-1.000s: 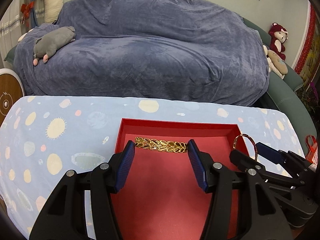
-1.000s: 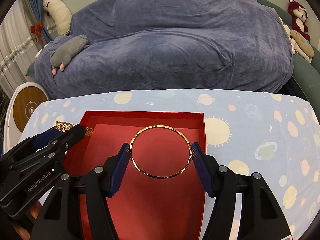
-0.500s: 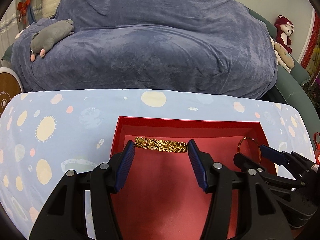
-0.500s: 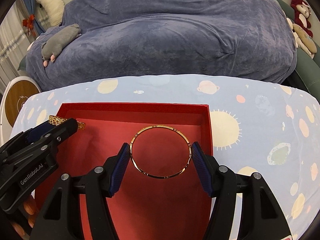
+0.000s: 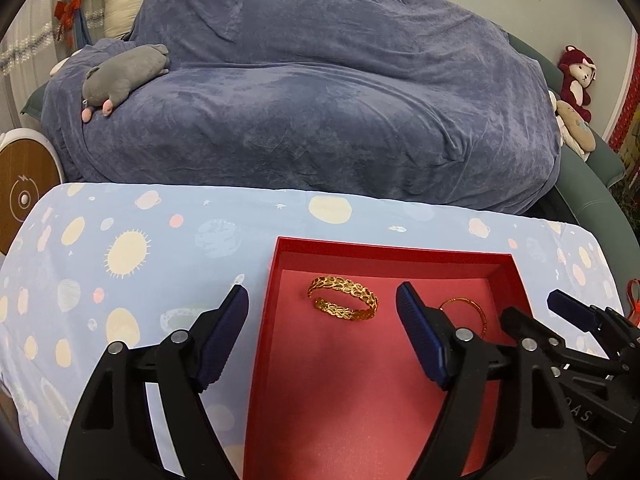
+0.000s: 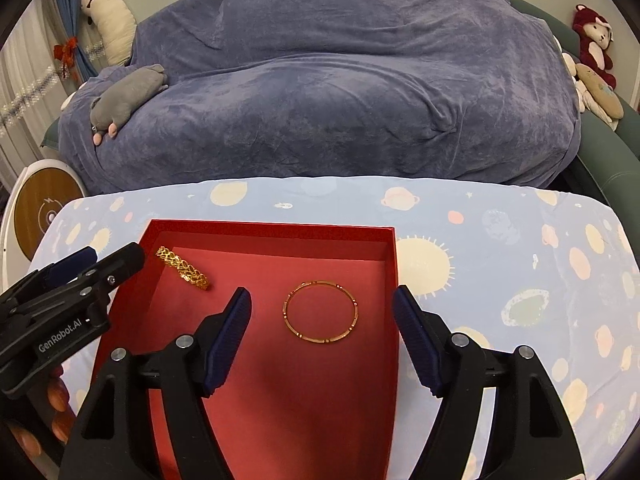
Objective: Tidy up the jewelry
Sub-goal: 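Carry both gold bangles into the red box and open both tools, then grasp the yellow amber bead bracelet with the left tool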
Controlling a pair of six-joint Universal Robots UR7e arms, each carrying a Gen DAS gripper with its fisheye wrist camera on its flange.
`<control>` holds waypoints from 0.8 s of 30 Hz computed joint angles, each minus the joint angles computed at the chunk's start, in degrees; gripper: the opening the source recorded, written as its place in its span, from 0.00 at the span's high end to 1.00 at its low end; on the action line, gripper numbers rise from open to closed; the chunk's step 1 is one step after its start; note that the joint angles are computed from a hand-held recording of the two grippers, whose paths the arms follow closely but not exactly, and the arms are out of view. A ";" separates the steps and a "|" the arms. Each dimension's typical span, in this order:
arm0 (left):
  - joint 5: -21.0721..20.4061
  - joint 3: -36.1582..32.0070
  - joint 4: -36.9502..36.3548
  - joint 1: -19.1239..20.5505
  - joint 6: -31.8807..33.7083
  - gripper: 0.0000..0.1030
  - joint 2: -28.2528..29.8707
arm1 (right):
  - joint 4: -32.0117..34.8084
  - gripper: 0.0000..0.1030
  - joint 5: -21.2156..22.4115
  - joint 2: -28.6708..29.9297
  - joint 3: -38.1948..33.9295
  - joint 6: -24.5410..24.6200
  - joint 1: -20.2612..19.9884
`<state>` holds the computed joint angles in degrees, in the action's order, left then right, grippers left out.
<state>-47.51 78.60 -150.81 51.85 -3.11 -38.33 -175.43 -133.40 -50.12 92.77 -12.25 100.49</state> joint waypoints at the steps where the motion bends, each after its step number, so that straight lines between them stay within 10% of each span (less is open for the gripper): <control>1: -0.02 1.25 -0.17 -0.30 -0.70 0.30 -1.24 | -0.58 0.32 -0.68 -0.73 1.01 -0.39 0.56; 24: 6.24 42.38 5.67 -8.69 -18.71 0.29 -29.87 | -7.85 0.28 -8.37 -16.82 38.04 16.28 11.64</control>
<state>-41.27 120.98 -145.14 43.16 -21.82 -68.20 -183.28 -141.77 -66.94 130.81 4.02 112.13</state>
